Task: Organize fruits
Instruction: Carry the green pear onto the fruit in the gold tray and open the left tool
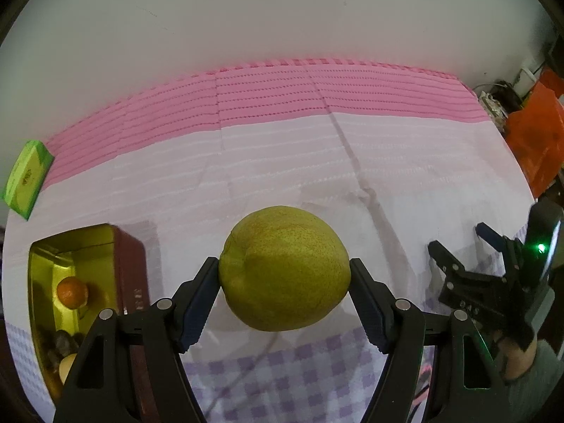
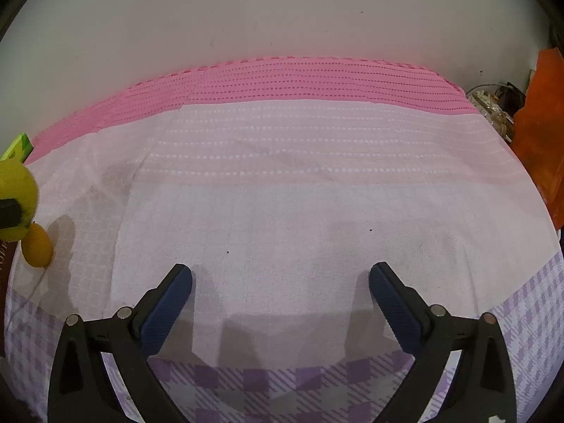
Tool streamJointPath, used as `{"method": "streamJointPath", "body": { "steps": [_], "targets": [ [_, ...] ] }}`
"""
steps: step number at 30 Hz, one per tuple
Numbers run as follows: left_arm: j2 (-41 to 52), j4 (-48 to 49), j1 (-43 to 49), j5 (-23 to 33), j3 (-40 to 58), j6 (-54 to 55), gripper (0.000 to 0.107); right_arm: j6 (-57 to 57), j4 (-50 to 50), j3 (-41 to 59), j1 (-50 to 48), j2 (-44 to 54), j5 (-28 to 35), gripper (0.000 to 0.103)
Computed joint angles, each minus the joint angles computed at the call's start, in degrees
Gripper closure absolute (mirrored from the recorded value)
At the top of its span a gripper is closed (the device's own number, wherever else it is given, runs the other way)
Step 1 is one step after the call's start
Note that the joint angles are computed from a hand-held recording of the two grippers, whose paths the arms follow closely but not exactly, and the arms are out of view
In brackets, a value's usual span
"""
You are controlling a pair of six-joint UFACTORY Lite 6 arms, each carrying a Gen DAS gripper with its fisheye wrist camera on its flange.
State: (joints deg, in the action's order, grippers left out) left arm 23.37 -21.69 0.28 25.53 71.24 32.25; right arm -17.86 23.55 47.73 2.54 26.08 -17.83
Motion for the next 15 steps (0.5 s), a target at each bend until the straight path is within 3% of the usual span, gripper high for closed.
{"method": "streamJointPath", "body": {
  "steps": [15],
  "targets": [
    [-11.2, -3.3, 8.1, 3.6, -7.2, 7.2, 0.035, -0.8, 0.8, 0.2, 0.0, 0.2, 0.1, 0.001]
  ]
}}
